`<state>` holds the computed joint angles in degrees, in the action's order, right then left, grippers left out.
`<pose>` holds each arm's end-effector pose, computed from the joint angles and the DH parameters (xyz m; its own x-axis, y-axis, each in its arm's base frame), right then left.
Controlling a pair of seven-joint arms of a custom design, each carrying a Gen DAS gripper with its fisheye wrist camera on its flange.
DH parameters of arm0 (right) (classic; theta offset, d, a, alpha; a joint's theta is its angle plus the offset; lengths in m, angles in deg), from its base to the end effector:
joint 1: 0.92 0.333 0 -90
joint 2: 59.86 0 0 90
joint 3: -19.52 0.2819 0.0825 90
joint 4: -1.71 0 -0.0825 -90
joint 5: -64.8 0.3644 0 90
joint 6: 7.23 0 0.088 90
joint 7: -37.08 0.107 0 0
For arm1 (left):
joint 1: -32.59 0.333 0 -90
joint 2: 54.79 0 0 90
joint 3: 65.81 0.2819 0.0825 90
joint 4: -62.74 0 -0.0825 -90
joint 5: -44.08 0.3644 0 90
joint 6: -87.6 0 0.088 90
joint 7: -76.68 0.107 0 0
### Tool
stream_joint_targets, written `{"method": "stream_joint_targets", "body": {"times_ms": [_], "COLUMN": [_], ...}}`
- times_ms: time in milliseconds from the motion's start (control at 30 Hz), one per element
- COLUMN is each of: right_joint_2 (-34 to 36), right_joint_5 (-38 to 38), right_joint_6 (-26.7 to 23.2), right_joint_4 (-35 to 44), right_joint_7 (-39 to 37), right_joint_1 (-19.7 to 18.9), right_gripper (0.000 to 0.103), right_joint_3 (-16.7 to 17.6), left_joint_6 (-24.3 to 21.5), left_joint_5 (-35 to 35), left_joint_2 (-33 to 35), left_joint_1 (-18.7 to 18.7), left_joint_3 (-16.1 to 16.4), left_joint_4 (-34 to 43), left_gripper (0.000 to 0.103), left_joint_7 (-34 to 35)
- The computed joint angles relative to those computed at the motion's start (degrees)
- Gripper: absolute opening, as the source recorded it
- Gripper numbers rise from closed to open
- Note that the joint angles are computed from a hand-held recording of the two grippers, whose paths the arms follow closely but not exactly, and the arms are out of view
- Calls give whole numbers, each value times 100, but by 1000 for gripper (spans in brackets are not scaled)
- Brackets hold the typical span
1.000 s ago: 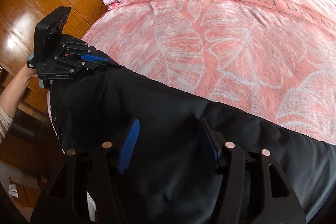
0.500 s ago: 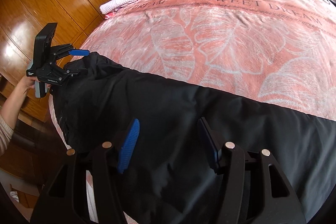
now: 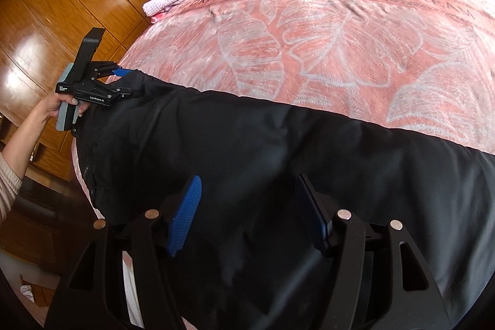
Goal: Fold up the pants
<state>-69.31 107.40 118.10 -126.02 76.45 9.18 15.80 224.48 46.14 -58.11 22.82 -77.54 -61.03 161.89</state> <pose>0.4944 0.0794 0.4378 0.5903 -0.7037 -0.3955 -0.7911 -0.4071 -0.4565 0.4992 -0.1973 0.4273 -0.3078 -0.9513 -0.0191 -0.9107 0.3004 -0.2835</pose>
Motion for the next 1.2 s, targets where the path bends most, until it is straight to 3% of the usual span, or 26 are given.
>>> {"method": "stream_joint_targets", "body": {"times_ms": [100,233,333,400,467,633,700,833,933,1000,1067,1200], "right_joint_2": [59,102,20,-121,-301,-988,-1295,-1555,-1261,-1246,-1321,-1800], "right_joint_5": [64,-118,-323,-436,-381,-330,-487,-1253,-1564,-1627,-1608,-1197], "right_joint_6": [34,270,466,500,426,396,648,1401,1697,1762,1566,1029], "right_joint_4": [41,22,-86,-177,-277,-768,-1070,-1604,-1702,-1708,-1642,-1680], "right_joint_7": [-2,137,212,262,249,401,665,1327,1537,1560,1691,1657], "right_joint_1": [22,54,104,141,176,306,373,448,566,713,797,877], "right_gripper": [64,63,63,63,63,63,63,63,63,63,63,63], "right_joint_3": [24,118,174,165,88,-19,49,341,270,141,-9,-386], "left_joint_6": [365,725,987,953,1052,1193,1275,844,613,1024,1131,760], "left_joint_5": [0,-390,-609,-344,-105,258,358,1170,1403,1622,1643,1674], "left_joint_2": [-147,-275,-441,-665,-1036,-2310,-2657,-2663,-2228,-2118,-2168,-2776], "left_joint_1": [58,107,134,175,212,228,172,292,180,148,36,-199], "left_joint_3": [32,78,68,-45,-195,-881,-1238,-2098,-2100,-1981,-1826,-1816], "left_joint_4": [-228,-548,-760,-868,-1105,-1870,-2082,-1945,-1958,-2206,-2285,-2395], "left_gripper": [40,36,41,59,70,73,73,73,74,77,77,76], "left_joint_7": [-292,-288,-401,-809,-1319,-3189,-3766,-4782,-5088,-5325,-5581,-6093]}}
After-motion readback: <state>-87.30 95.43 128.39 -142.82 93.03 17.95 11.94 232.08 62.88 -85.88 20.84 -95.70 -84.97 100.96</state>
